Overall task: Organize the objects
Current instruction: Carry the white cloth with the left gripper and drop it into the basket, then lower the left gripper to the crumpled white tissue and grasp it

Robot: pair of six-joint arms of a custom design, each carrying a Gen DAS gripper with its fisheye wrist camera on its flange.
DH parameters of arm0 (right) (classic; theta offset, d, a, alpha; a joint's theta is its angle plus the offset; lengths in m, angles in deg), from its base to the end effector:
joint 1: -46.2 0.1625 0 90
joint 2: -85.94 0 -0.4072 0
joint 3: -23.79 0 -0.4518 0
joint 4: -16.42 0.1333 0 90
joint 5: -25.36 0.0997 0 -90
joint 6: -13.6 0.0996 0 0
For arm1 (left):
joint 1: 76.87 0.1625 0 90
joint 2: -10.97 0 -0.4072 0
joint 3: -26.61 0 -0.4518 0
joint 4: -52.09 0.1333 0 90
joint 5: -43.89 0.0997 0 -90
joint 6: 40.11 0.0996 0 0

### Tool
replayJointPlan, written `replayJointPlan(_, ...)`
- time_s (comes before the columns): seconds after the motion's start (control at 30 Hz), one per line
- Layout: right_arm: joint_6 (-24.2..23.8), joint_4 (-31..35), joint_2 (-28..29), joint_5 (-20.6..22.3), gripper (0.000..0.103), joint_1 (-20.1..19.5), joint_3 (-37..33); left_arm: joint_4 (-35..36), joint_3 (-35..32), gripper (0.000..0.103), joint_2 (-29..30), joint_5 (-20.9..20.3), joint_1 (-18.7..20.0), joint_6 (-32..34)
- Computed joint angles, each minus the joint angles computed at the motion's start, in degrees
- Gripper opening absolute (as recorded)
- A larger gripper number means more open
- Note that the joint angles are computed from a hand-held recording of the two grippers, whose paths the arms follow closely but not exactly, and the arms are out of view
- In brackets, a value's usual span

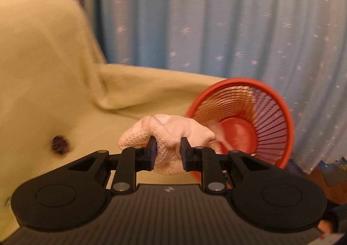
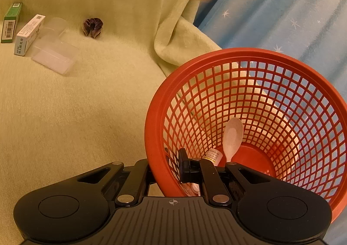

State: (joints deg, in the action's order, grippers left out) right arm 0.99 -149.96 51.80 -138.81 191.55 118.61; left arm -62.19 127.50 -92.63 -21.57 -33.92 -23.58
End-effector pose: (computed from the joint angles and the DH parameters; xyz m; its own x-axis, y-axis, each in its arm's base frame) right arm 0.5656 -0.3453 -0.0021 -0.1875 -0.1940 0.9629 -0.8535 0.5175 -0.0619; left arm -0.2364 -0.4587 0.5442 -0.5409 0.6879 -0.4839 0.8409 0.4292 -0.3298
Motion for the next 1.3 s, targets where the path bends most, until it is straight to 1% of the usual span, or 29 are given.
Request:
replayJointPlan(0.2, -0.83, -1.0, 0.23, 0.13, 0.005, -0.17, -0.22, -0.64, -0.13, 0.019, 3.69, -6.22, -1.36, 2.47)
replayJointPlan(0.23, -0.97, -1.14, 0.32, 0.15, 0.005, -0.2, -0.33, -0.61, -0.35, 0.021, 4.51, -7.71, -1.28, 2.64)
replayJointPlan(0.27, -1.06, -1.33, 0.31, 0.16, 0.005, -0.19, -0.24, -0.64, -0.57, 0.026, 5.38, -9.22, -1.04, 2.69)
replayJointPlan(0.3, -1.06, -1.38, 0.25, 0.18, 0.005, -0.2, -0.15, -1.44, -0.49, 0.026, 5.98, -10.3, -0.8, 2.71)
replayJointPlan(0.33, -1.06, -1.38, 0.25, 0.18, 0.005, -0.2, -0.15, -2.21, -0.45, 0.026, 6.45, -10.8, -0.7, 2.77)
replayJointPlan(0.43, -1.26, -1.71, 0.27, 0.29, 0.005, -0.24, -0.11, -4.23, -0.47, 0.025, 6.41, -9.5, -0.62, 1.96)
replayJointPlan(0.47, -0.39, -0.63, 0.04, 0.59, 0.005, -0.35, -0.02, -4.74, -0.54, 0.025, 6.13, -8.94, -0.42, 1.43)
replayJointPlan(0.57, -0.92, -1.34, 0.35, 0.47, 0.005, -0.47, -0.34, -4.65, -1.09, 0.025, 5.06, -5.18, 0.37, 0.19)
replayJointPlan(0.77, -0.88, -1.63, 0.47, 0.46, 0.005, -0.48, -0.44, -1.05, -0.16, 0.027, 1.1, 6.37, 2.29, -3.41)
replayJointPlan(0.83, -0.68, -1.37, 0.35, 0.45, 0.005, -0.42, -0.32, 0.48, 0.53, 0.027, -0.44, 9.39, 3.27, -5.38)
replayJointPlan(1.0, -0.27, -0.87, 0.06, 0.41, 0.005, -0.3, 0.07, 3.66, 2.06, 0.029, -4.22, 15.22, 5.59, -9.39)
replayJointPlan(1.07, -0.09, -0.57, 0.06, 0.38, 0.005, -0.27, 0.06, 4.74, 2.34, 0.032, -5.58, 16.91, 6.5, -11.07)
replayJointPlan(1.13, 0.31, -0.17, -0.19, 0.37, 0.005, -0.18, 0.38, 5.3, 2.56, 0.033, -6.93, 18.15, 7.53, -12.07)
replayJointPlan(1.2, 0.51, 0.0, -0.42, 0.4, 0.005, -0.13, 0.64, 6.3, 2.86, 0.033, -8.23, 20.37, 8.21, -12.67)
replayJointPlan(1.3, 0.57, 0.21, -0.44, 0.31, 0.005, -0.08, 0.7, 8.26, 3.14, 0.037, -10.03, 23.74, 9.45, -13.33)
